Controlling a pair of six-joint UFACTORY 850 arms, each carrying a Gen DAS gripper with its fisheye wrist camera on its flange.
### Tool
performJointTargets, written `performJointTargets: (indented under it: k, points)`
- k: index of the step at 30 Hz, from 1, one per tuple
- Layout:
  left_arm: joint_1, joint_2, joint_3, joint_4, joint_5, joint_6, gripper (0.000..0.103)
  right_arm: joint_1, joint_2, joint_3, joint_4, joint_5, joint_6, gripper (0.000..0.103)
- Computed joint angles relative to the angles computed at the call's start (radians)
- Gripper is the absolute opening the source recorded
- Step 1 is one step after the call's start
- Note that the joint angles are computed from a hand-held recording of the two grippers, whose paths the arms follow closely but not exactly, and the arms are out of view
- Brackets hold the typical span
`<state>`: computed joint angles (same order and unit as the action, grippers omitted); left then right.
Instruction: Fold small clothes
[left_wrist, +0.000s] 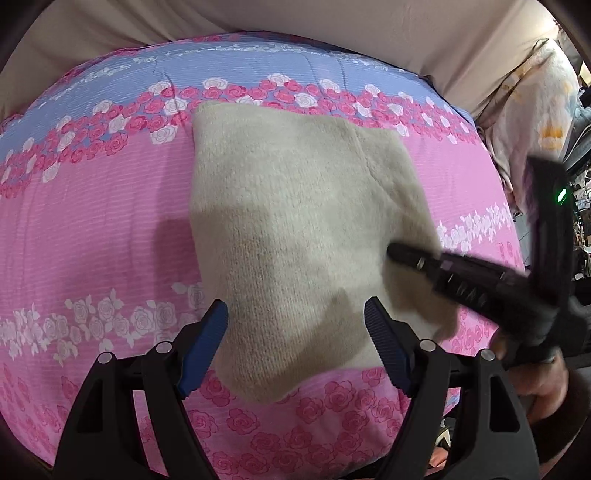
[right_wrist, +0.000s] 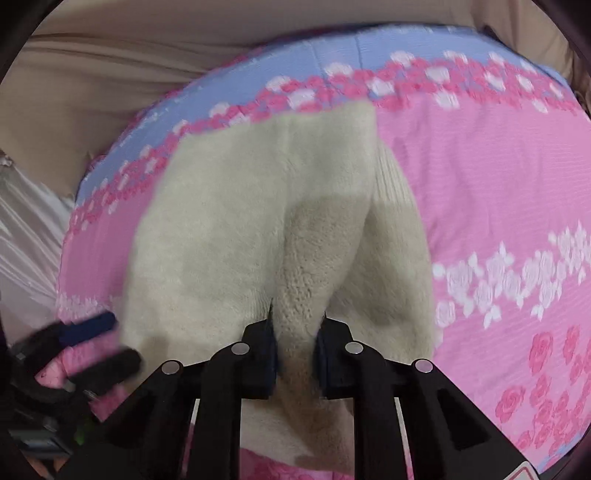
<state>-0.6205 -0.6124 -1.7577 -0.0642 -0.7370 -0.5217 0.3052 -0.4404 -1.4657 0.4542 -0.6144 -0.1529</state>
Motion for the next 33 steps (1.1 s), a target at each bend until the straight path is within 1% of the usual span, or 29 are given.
performJointTargets:
  k: [2, 4, 5, 6, 7, 8, 9, 10, 11, 12, 14, 15, 16, 17, 18, 20, 21, 22, 23, 25, 26, 27, 28, 29, 30, 31, 32, 33]
  points:
    - [-0.001, 0.005, 0.007, 0.009, 0.001, -0.011, 0.074, 0.004, 0.018, -0.035, 0.063, 0.018, -0.091, 0.014]
    - [-0.003, 0.016, 0.025, 0.025, 0.016, -0.036, 0.076, 0.008, 0.008, -0.071, 0.073, 0.007, -0.121, 0.014]
    - [-0.003, 0.018, 0.031, 0.031, 0.022, -0.048, 0.077, 0.009, -0.010, -0.083, 0.028, -0.008, -0.085, 0.016]
    - [-0.003, 0.017, 0.031, 0.032, 0.020, -0.055, 0.077, 0.012, -0.036, -0.096, -0.058, -0.035, -0.016, 0.021]
    - [-0.002, 0.010, 0.026, 0.025, 0.010, -0.055, 0.077, 0.013, -0.059, -0.092, -0.136, -0.056, 0.048, 0.022]
    - [0.000, 0.008, 0.026, 0.015, 0.004, -0.052, 0.077, 0.008, -0.079, -0.077, -0.171, -0.080, 0.077, 0.023]
    - [0.001, 0.008, 0.028, 0.008, 0.003, -0.052, 0.077, 0.002, -0.077, -0.040, -0.165, -0.072, 0.089, 0.027]
    - [0.003, 0.015, 0.038, -0.001, 0.011, -0.053, 0.077, -0.009, -0.042, 0.012, -0.117, -0.021, 0.093, 0.027]
    - [0.006, 0.024, 0.052, -0.012, 0.027, -0.051, 0.077, -0.026, -0.016, 0.044, -0.039, -0.006, 0.063, 0.031]
    - [0.012, 0.037, 0.071, -0.031, 0.049, -0.047, 0.077, -0.037, 0.001, 0.066, -0.002, 0.001, 0.052, 0.042]
    - [0.038, 0.068, 0.127, -0.130, 0.117, -0.014, 0.083, -0.050, 0.035, 0.094, -0.008, 0.023, 0.099, 0.053]
    - [0.052, 0.078, 0.151, -0.192, 0.144, 0.010, 0.084, -0.057, 0.039, 0.097, 0.015, 0.022, 0.085, 0.059]
    - [0.075, 0.083, 0.175, -0.288, 0.166, 0.053, 0.084, -0.065, 0.031, 0.088, 0.020, 0.018, 0.078, 0.061]
    - [0.094, 0.083, 0.193, -0.382, 0.179, 0.102, 0.084, -0.067, 0.022, 0.080, -0.009, 0.012, 0.108, 0.066]
    - [0.117, 0.074, 0.203, -0.469, 0.174, 0.134, 0.084, -0.072, 0.006, 0.069, -0.017, 0.002, 0.118, 0.070]
    - [0.144, 0.055, 0.210, -0.597, 0.168, 0.209, 0.084, -0.086, -0.024, 0.051, 0.042, -0.033, 0.081, 0.078]
    - [0.153, 0.038, 0.199, -0.626, 0.148, 0.228, 0.084, -0.096, -0.045, 0.047, 0.097, -0.048, 0.045, 0.081]
    - [0.157, 0.007, 0.168, -0.612, 0.116, 0.221, 0.085, -0.100, -0.064, 0.034, 0.138, -0.076, 0.034, 0.082]
    - [0.156, -0.016, 0.143, -0.605, 0.098, 0.233, 0.089, -0.105, -0.074, 0.046, 0.208, -0.087, -0.003, 0.083]
    - [0.157, -0.050, 0.114, -0.634, 0.081, 0.275, 0.089, -0.120, -0.091, 0.067, 0.355, -0.100, -0.064, 0.085]
    - [0.163, -0.068, 0.103, -0.692, 0.067, 0.316, 0.089, -0.116, -0.085, 0.079, 0.372, -0.081, -0.059, 0.085]
    - [0.171, -0.085, 0.095, -0.758, 0.047, 0.348, 0.087, -0.113, -0.085, 0.073, 0.372, -0.085, -0.061, 0.077]
    - [0.178, -0.090, 0.101, -0.823, 0.039, 0.359, 0.082, -0.107, -0.084, 0.062, 0.374, -0.095, -0.074, 0.067]
    - [0.183, -0.084, 0.108, -0.846, 0.044, 0.366, 0.070, -0.096, -0.073, 0.055, 0.341, -0.084, -0.051, 0.055]
    - [0.186, -0.080, 0.103, -0.855, 0.037, 0.384, 0.064, -0.085, -0.062, 0.039, 0.276, -0.083, -0.013, 0.047]
    - [0.189, -0.070, 0.106, -0.875, 0.034, 0.414, 0.053, -0.074, -0.041, 0.036, 0.245, -0.067, -0.009, 0.043]
    - [0.192, -0.057, 0.109, -0.886, 0.031, 0.437, 0.049, -0.068, -0.020, 0.042, 0.255, -0.053, -0.029, 0.033]
    - [0.195, -0.034, 0.117, -0.882, 0.033, 0.451, 0.049, -0.064, 0.002, 0.048, 0.266, -0.051, -0.043, 0.031]
